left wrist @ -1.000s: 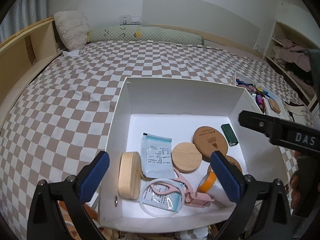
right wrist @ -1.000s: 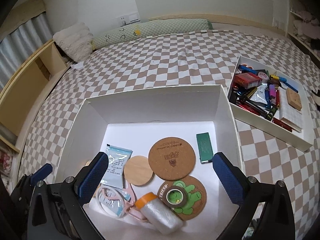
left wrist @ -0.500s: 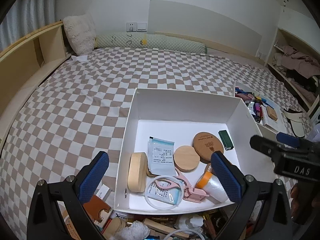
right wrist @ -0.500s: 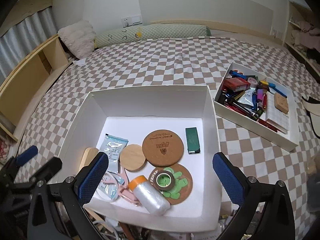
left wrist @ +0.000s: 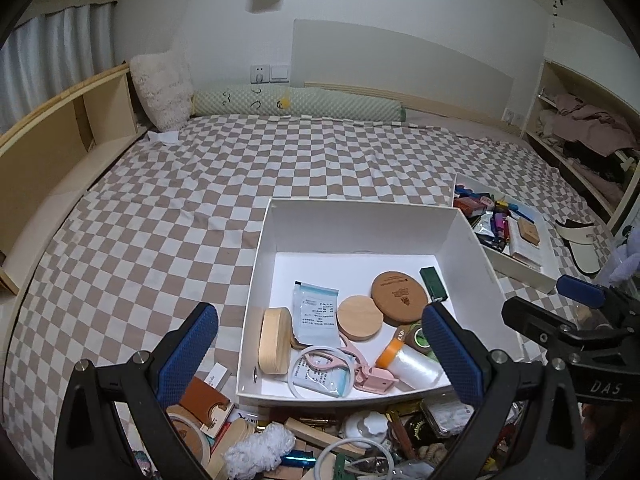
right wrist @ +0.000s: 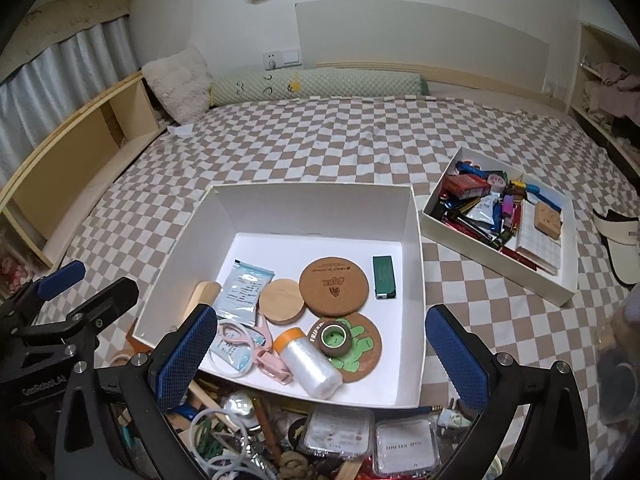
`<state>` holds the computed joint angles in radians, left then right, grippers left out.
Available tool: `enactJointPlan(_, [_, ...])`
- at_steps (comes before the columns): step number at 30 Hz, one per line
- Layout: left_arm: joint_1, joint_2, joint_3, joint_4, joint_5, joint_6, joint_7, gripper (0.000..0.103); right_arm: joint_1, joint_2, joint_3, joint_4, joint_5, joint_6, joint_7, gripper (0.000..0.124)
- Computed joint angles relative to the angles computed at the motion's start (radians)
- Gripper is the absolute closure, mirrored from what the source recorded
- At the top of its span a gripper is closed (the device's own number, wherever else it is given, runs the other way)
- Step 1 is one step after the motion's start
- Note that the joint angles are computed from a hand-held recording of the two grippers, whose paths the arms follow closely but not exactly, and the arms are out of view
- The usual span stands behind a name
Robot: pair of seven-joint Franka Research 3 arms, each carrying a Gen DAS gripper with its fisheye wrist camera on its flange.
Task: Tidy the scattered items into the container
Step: 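Withdraw both grippers from the white box back over the pile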
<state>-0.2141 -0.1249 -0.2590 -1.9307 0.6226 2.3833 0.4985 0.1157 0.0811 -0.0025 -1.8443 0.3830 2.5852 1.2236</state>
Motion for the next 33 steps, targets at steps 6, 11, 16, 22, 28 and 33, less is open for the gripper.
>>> enactJointPlan(6, [-0.008, -0.039, -0.012, -0.006, 0.0, -0.027, 0.002, 0.001, -0.003, -0.056, -0.005, -0.04, 0.009, 0.004, -0.007, 0.021])
enactJointPlan(11, [-0.011, -0.09, -0.021, -0.046, -0.013, -0.031, 0.0, 0.001, -0.003, -0.133, -0.011, -0.11, 0.015, 0.018, -0.049, 0.021])
enactJointPlan(16, [-0.016, -0.158, -0.03, -0.115, -0.04, -0.043, 0.002, 0.001, -0.002, -0.221, -0.025, -0.205, 0.039, 0.045, -0.087, 0.021])
enactJointPlan(22, [-0.028, -0.247, -0.033, -0.201, -0.091, -0.024, 0.039, 0.001, 0.004, -0.315, -0.044, -0.298, 0.079, 0.046, -0.136, 0.021])
enactJointPlan(28, [-0.035, -0.361, -0.053, -0.307, -0.099, -0.015, 0.059, 0.001, 0.014, -0.405, -0.061, -0.395, 0.117, 0.058, -0.182, 0.021])
enactJointPlan(33, [-0.06, -0.452, -0.042, -0.411, -0.159, 0.019, 0.074, 0.001, 0.023, -0.46, -0.072, -0.482, 0.142, 0.075, -0.217, 0.021])
